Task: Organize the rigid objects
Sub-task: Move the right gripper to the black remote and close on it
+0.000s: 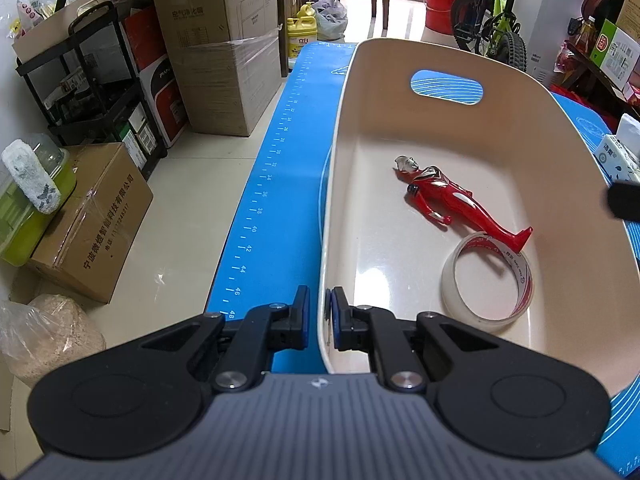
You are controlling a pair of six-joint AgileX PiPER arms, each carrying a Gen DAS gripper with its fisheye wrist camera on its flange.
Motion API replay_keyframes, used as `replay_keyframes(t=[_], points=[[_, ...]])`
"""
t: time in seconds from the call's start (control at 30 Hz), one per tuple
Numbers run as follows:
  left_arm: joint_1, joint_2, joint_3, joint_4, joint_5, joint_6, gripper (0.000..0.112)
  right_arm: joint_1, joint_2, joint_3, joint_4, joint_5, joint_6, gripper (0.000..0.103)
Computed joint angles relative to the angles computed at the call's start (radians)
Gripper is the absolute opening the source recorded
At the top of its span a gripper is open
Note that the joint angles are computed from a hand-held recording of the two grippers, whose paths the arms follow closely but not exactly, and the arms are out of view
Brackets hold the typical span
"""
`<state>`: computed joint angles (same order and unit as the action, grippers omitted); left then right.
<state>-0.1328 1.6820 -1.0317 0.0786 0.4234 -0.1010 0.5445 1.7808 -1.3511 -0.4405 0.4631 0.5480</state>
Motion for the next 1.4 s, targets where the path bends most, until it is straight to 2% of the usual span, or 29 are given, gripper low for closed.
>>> replay_keyframes(t=[0.13, 0.23, 0.4, 0.57, 0.67, 0.9, 1.23, 1.4], points=[[0.0, -0.001, 0.001, 0.003, -0.001, -0.002, 0.014, -0.029, -0.097, 0.119, -0.139, -0.021, 0.198, 0.089], [-0.001, -0.004, 0.005, 0.004, -0.005, -0.004, 0.014, -0.048, -0.161, 0.198, -0.232, -0.002, 0.316, 0.092], [0.001, -0.005, 0.004, 0.001, -0.002, -0.002, 0.014, -0.097, -0.209, 0.315, -0.289, 0.023, 0.451, 0.092], [-0.001, -0.006, 0.005, 0.009, -0.002, -0.009, 0.014, -0.095, -0.196, 0.441, -0.471, 0.052, 0.75, 0.092], [0.0, -0.006, 0.005, 0.003, -0.003, -0.005, 0.014, -0.094, -0.145, 0.491, -0.594, 0.072, 0.953, 0.092], [0.001, -0.006, 0.004, 0.004, -0.003, -0.003, 0.014, -0.115, -0.042, 0.531, -0.807, 0.085, 1.257, 0.092], [-0.002, -0.005, 0.003, 0.011, -0.003, -0.012, 0.014, -0.095, 0.077, 0.491, -0.894, 0.156, 1.425, 0.089], [-0.005, -0.005, 0.005, 0.027, -0.005, -0.024, 0.014, -0.093, 0.097, 0.504, -0.89, 0.131, 1.472, 0.086]])
